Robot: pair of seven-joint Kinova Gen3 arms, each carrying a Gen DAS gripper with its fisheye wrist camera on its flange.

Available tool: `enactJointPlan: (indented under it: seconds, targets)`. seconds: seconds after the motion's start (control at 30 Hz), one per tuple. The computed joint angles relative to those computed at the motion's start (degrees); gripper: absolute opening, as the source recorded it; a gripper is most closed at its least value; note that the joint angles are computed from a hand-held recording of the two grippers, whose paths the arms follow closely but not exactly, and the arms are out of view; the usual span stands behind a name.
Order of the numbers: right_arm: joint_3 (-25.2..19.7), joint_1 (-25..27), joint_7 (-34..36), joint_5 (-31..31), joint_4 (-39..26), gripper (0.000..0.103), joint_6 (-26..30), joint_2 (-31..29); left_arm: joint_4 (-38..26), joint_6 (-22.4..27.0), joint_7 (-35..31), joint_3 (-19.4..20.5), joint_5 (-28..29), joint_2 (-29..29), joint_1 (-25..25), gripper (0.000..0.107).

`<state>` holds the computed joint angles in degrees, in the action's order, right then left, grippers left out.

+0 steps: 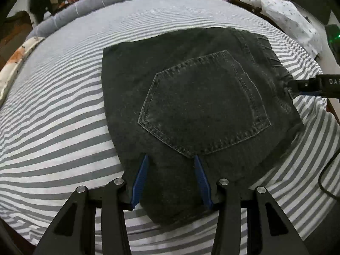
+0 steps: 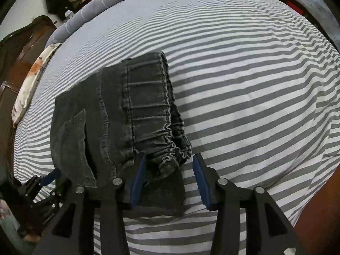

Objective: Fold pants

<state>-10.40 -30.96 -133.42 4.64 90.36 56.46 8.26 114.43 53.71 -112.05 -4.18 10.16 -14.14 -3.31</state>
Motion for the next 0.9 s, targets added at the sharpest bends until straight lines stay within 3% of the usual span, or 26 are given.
enactJointPlan:
  seconds: [0.07,0.13,0.3,0.43,0.6,0.67,0.8,0.9]
  targets:
    - [2.3,-0.9,1.2,-2.3,1.1,0.045,-1.4,-0.5,-1.1,1.8,-1.0,-1.8,2.3,1.1,-0.3,0.047]
    - [2.4,1.3,4.7,-6.8,2.4,0.047,-3.3,-1.1,-1.8,3.1,-2.1,-2.8,4.0,1.8,-0.9,0.047]
    - [-5.3,14.6,14.5,-18.4,7.3,0.048,-9.8,-2.5,-3.1,5.7,-2.1,-3.5,6.1,1.1,-2.4,0.047]
    - [-12.4,25.2,23.8,-27.3,7.4,0.049,-10.0,-0.6,-4.4,8.5,-5.0,-7.1,10.2,0.9,-4.5,0.047]
    - [-21.3,37.6,35.4,-35.6,6.1,0.049,-8.0,4.7,-6.2,10.0,-4.1,-8.4,12.2,3.0,-8.0,0.048]
    - [-20.8,38.2,40.1,-38.3,6.2,0.049,-7.2,5.9,-6.7,10.7,-4.0,-9.2,14.1,4.5,-9.6,0.048]
    - [-10.9,31.2,47.3,-45.1,5.4,0.051,-4.6,7.6,-6.7,11.2,-3.3,-9.2,16.3,7.2,-12.8,0.048]
    - [-8.0,29.9,53.2,-51.5,6.1,0.051,-3.8,8.8,-7.1,11.9,-4.3,-9.3,18.0,8.7,-14.7,0.048]
